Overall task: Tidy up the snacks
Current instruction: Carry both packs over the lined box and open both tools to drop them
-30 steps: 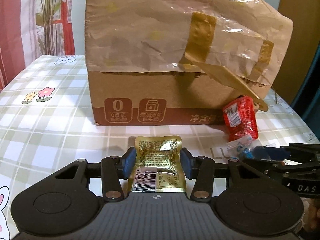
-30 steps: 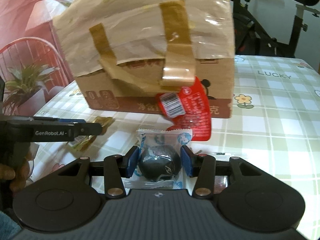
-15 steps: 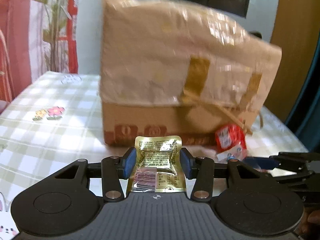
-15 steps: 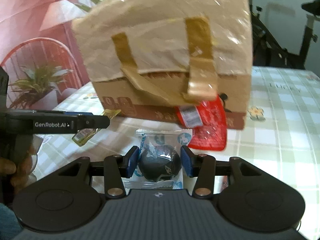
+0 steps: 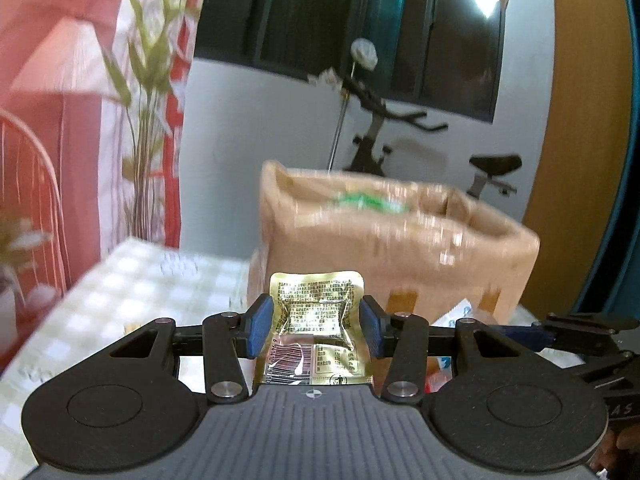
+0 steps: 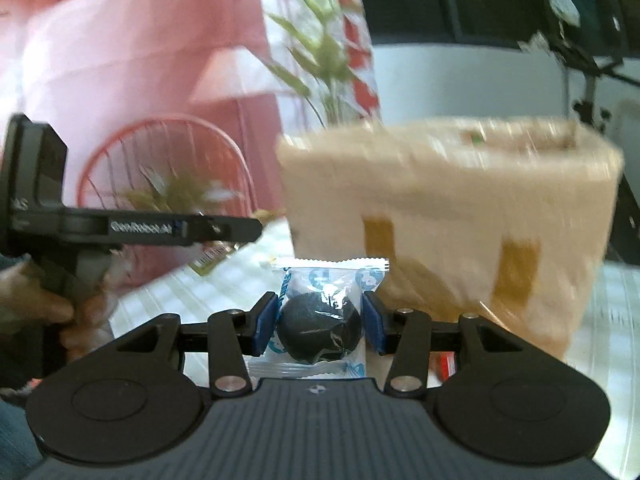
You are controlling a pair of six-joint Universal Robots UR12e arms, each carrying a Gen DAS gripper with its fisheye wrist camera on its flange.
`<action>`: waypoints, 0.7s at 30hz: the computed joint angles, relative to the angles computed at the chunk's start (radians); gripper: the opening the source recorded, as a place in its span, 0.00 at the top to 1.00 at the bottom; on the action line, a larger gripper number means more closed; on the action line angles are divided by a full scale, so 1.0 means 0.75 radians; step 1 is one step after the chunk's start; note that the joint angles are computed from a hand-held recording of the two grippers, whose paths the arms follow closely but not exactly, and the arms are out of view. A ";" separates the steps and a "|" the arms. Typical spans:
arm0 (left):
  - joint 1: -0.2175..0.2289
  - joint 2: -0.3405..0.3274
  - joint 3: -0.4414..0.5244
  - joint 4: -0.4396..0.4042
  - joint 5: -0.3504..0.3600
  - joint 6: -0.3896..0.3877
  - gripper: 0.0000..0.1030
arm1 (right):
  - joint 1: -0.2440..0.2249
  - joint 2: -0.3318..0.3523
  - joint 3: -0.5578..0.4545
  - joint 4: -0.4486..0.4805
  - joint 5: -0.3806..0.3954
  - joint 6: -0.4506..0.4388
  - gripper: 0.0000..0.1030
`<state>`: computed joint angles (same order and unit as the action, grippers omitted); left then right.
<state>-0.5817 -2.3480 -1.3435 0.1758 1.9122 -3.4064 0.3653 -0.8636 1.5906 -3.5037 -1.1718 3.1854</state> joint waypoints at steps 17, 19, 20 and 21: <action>0.034 -0.170 0.465 -0.179 -0.022 0.130 0.51 | -0.027 0.032 -0.290 0.107 -0.345 -0.041 0.53; 0.038 -0.198 0.524 -0.266 -0.027 0.126 0.51 | -0.030 0.047 -0.332 0.184 -0.399 -0.054 0.53; 0.039 -0.214 0.556 -0.307 -0.026 0.130 0.51 | -0.031 0.053 -0.351 0.224 -0.422 -0.046 0.53; 0.042 -0.222 0.570 -0.331 -0.029 0.135 0.51 | -0.037 0.054 -0.354 0.251 -0.428 -0.038 0.53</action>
